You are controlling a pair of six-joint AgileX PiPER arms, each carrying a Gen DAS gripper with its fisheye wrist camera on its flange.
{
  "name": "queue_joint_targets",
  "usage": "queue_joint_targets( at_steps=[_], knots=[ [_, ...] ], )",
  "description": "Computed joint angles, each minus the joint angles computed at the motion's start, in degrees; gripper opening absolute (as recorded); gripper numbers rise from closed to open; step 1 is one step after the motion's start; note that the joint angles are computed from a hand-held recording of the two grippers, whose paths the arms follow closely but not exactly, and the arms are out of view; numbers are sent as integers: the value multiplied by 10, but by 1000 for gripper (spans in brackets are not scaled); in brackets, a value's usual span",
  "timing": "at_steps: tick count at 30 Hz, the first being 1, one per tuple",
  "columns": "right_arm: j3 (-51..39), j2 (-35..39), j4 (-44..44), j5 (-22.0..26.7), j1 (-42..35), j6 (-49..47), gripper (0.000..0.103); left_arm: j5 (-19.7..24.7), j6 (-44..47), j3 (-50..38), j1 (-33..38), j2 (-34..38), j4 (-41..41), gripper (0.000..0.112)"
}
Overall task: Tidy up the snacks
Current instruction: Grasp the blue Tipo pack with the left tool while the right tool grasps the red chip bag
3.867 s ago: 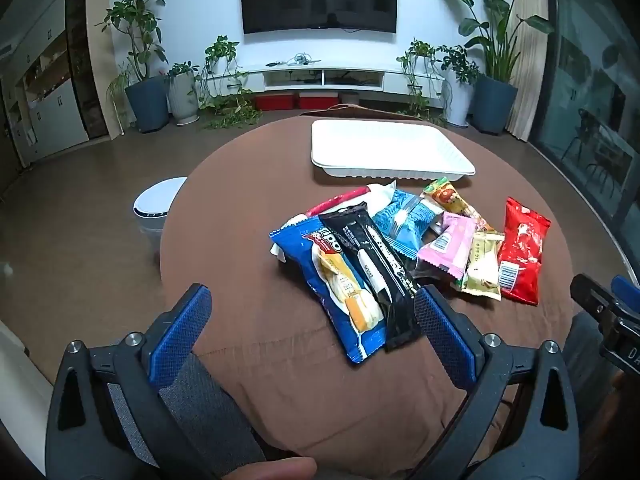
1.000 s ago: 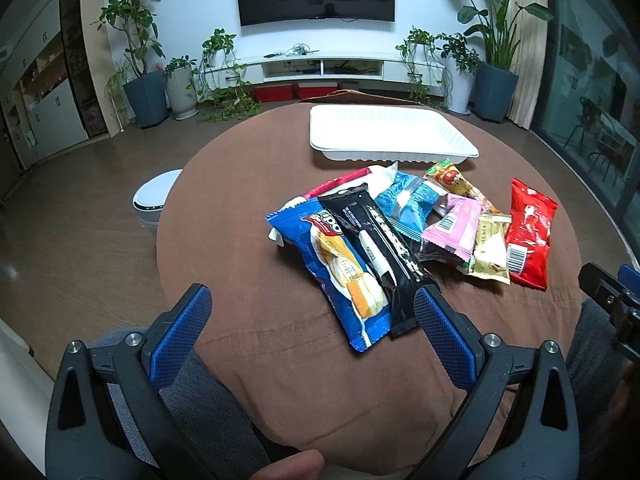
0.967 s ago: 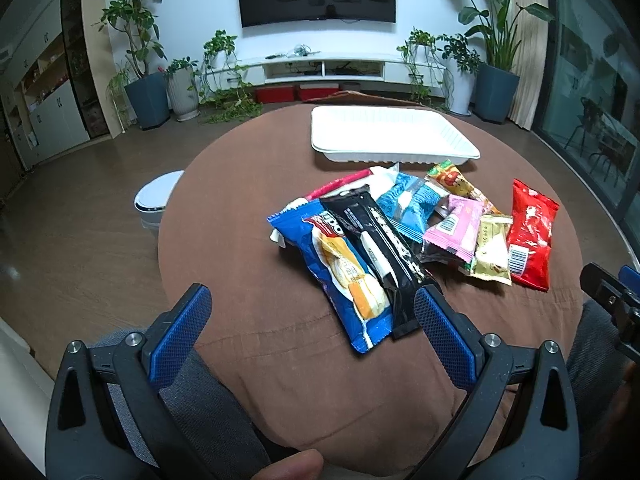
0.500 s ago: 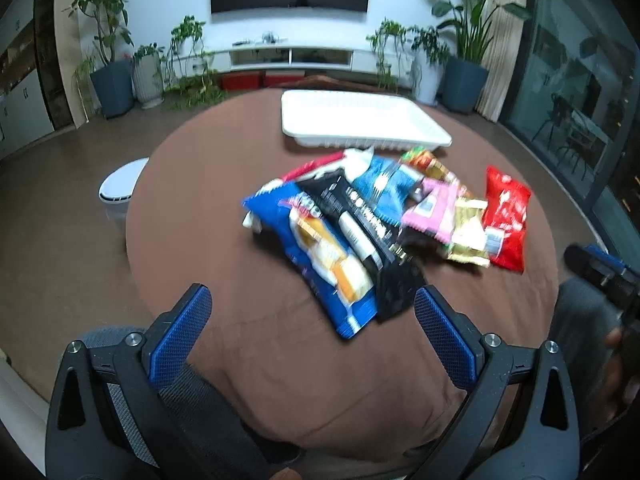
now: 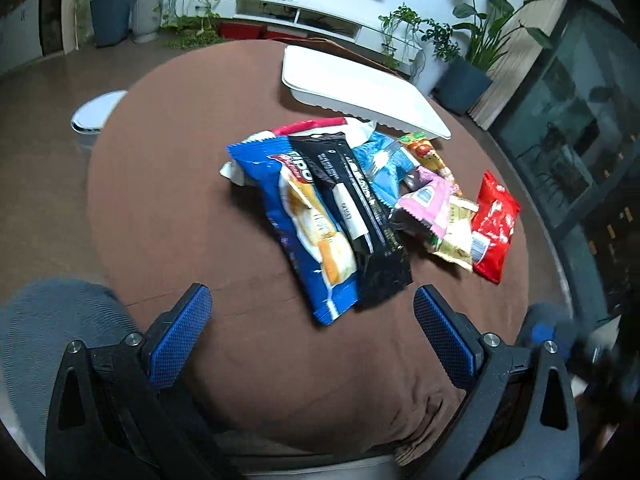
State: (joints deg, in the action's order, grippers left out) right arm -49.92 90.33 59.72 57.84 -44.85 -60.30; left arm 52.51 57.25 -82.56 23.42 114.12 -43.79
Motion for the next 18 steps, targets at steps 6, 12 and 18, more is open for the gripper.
queue_joint_targets(
  at_steps=[6,12,18],
  knots=[
    [-46,34,-35,83,11,26,87,29,-22,-60,-5,42,-19,101],
    [-110,84,-71,100,14,125,87,14,-66,-105,-35,69,20,90],
    [-130,62,-50,2,15,110,87,23,-131,-190,-67,124,71,76]
  ],
)
